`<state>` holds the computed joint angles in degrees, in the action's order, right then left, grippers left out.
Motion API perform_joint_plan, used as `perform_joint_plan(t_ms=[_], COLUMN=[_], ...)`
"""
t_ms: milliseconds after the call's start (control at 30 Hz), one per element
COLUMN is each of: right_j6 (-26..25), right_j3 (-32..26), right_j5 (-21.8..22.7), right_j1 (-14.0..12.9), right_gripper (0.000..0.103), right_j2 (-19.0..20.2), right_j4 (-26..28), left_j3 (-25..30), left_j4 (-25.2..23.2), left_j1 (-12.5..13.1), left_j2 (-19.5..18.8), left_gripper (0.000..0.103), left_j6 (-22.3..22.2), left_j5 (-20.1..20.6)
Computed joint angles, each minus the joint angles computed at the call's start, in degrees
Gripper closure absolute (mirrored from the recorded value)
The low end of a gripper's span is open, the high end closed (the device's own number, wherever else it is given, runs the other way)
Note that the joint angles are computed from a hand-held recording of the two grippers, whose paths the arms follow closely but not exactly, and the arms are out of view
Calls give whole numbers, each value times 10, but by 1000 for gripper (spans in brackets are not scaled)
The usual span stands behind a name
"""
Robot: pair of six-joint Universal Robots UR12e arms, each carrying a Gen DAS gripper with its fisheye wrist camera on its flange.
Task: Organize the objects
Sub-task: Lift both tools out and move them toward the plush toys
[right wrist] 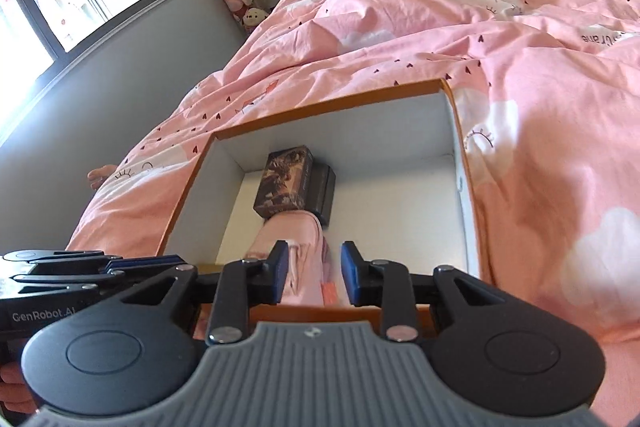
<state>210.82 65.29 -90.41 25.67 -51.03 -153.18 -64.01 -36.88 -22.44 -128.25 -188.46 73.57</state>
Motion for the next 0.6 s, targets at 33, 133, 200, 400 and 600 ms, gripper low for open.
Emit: perform_joint_plan(t_ms=[33, 133, 200, 400, 600], right_j6=[1, 12, 23, 52, 74], right_j3=[15, 54, 74, 108, 131], right_j5=[-3, -18, -24, -47, -33], right_j1=[2, 7, 10, 18, 19], right_gripper=[71, 71, 71, 71, 71], right_j2=[-9, -33, -46, -68, -80], right_j4=[1, 10, 20, 63, 74], left_j3=[-9, -28, -34, -36, -42], left_j4=[-3, -20, -36, -91, -86], left_j1=[-1, -5, -10, -26, -43], left_j2=[5, 12, 14, 11, 10], left_gripper=[83, 83, 83, 80, 79], left_j6=[-3, 0, 13, 66, 151], left_j5=[-6, -18, -24, -28, -13])
